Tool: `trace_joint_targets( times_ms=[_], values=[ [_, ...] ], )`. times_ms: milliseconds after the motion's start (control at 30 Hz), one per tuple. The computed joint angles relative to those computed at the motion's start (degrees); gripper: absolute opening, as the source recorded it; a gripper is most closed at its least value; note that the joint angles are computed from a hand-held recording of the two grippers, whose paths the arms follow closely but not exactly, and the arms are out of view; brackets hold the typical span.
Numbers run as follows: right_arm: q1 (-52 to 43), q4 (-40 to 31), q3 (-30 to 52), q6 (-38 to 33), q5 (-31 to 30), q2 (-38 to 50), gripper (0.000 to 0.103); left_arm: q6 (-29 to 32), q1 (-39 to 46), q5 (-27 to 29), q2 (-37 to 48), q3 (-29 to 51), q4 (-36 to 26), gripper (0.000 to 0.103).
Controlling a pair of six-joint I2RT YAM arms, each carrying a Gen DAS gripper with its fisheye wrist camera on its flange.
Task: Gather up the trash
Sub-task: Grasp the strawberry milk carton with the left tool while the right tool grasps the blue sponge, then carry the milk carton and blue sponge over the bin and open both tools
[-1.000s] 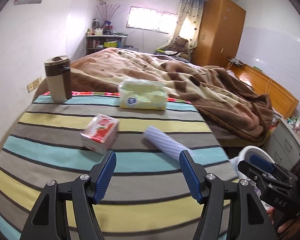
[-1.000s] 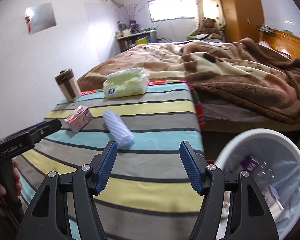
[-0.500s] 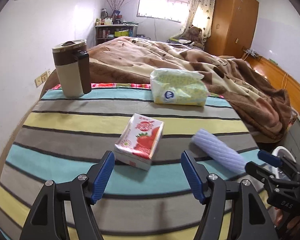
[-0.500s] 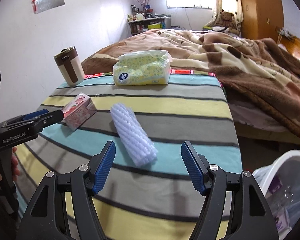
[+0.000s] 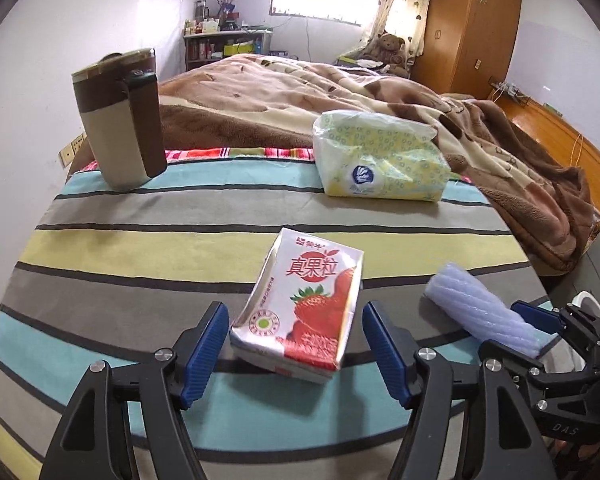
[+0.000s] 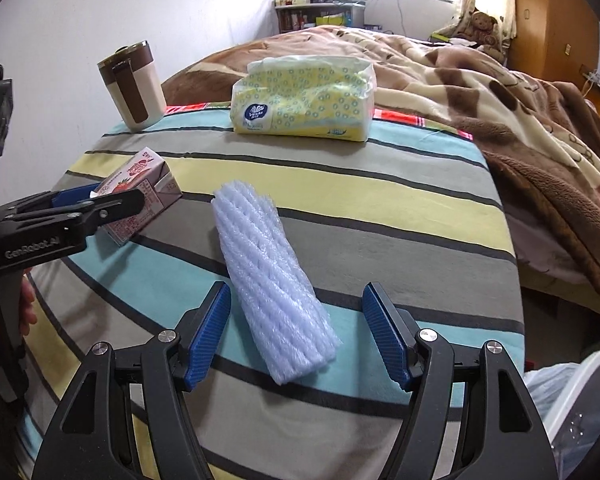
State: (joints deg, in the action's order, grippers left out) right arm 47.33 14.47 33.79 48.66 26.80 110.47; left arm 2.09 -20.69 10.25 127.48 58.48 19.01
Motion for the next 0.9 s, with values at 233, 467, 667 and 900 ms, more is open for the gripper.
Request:
trace_joint_targets(
  times_ms=[233,467,667,900],
  values=[
    [-0.36,-0.59,0.83,-0.35,-0.43,0.49,0.068,0.18,-0.11,0.72,2.69,3.2,-2.42,0.069],
    [-0.35,0.02,0.13,1.01,0.07,0.22,0.044,-0.18,-0.07,1.42,2.72,2.78,-1.91,0.063],
    [0.71,1.55,-1.45,2.69,0.12,-0.59,0.03,-0.55,-0.3,1.0,0.58,-0.44,0.08,0.062],
    [4.21,1.19,-3.51,6.4,2.31,-3.2,0.029,-0.74,-1.63,0.51,-4.06,-7.41,3.45,0.061]
  ],
)
